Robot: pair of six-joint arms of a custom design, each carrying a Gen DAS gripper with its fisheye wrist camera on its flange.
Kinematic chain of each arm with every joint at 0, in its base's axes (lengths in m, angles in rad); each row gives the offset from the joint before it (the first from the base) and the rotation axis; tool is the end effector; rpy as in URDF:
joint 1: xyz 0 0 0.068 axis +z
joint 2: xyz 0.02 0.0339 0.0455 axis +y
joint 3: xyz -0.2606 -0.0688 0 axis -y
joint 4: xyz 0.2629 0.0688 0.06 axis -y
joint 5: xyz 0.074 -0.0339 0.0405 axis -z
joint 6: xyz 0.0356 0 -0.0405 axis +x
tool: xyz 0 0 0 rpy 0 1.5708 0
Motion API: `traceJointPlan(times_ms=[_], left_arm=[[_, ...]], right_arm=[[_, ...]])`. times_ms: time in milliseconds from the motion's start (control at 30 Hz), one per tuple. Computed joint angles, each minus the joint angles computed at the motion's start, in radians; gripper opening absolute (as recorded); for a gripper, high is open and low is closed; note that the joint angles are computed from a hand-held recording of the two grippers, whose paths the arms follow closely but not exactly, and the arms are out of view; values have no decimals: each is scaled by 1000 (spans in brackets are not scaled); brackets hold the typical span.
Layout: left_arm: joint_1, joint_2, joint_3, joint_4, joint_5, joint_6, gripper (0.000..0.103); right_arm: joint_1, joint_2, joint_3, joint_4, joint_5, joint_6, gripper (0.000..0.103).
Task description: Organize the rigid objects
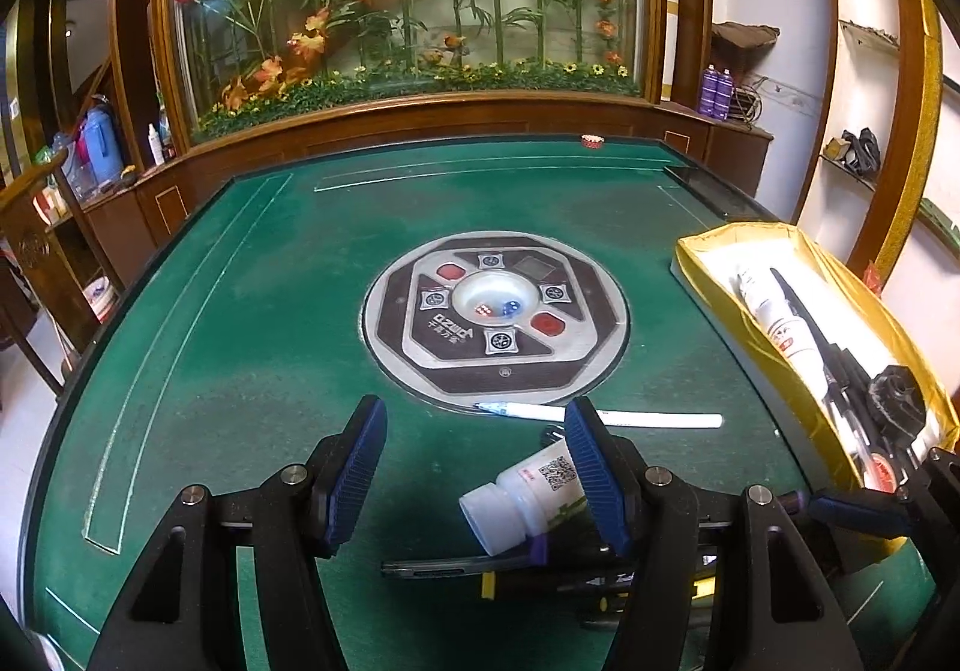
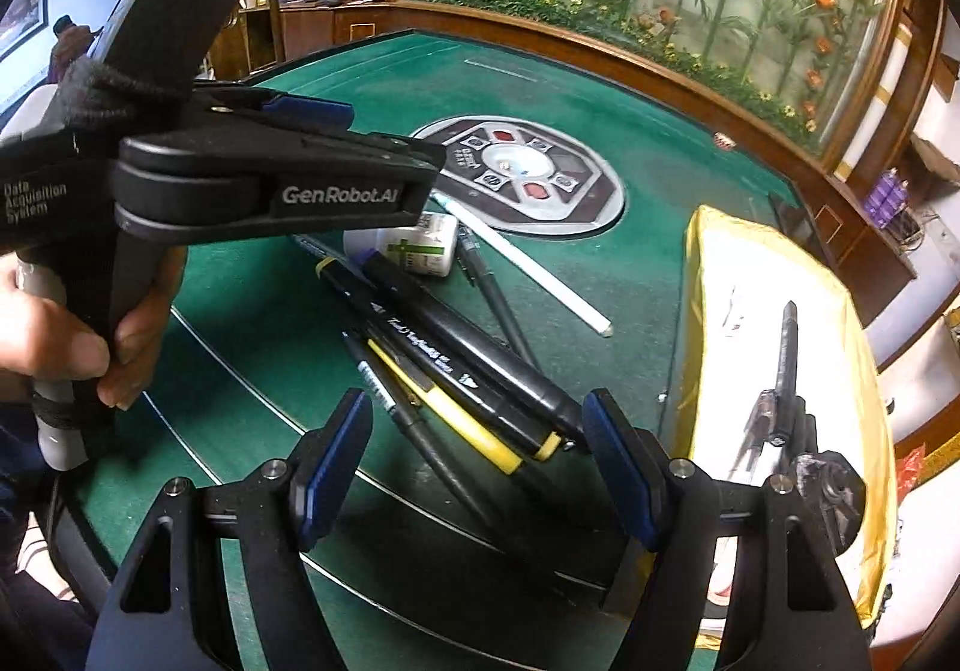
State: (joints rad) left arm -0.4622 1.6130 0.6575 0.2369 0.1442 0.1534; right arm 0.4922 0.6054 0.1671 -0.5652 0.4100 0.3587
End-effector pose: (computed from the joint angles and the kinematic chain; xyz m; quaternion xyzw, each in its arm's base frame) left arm 0.2787 -0.1446 0.1219 0.3035 0.8565 -0.1282 0.3973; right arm 0.1182 0.0473 0.1146 -0.0059 0.9416 -0.0649 0.3302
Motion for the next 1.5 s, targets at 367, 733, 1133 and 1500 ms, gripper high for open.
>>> traceJointPlan(times_ms=[367,733,1133,1500], left_arm=[[-3,-2,-11,22,-13,5,65],[3,-1,-13,29,-12,8,65],[-2,-17,-32,62,-40,7,65],[-24,-49,-92,184,-174,10,66]], right_arm=[[-255,104,-38,153,-261,-123,72],[-220,54,-28,91,-310,-105,72],[-98,28,-15,43,-300,-56,72],[-10,26,-7,24,-263,-15,72]])
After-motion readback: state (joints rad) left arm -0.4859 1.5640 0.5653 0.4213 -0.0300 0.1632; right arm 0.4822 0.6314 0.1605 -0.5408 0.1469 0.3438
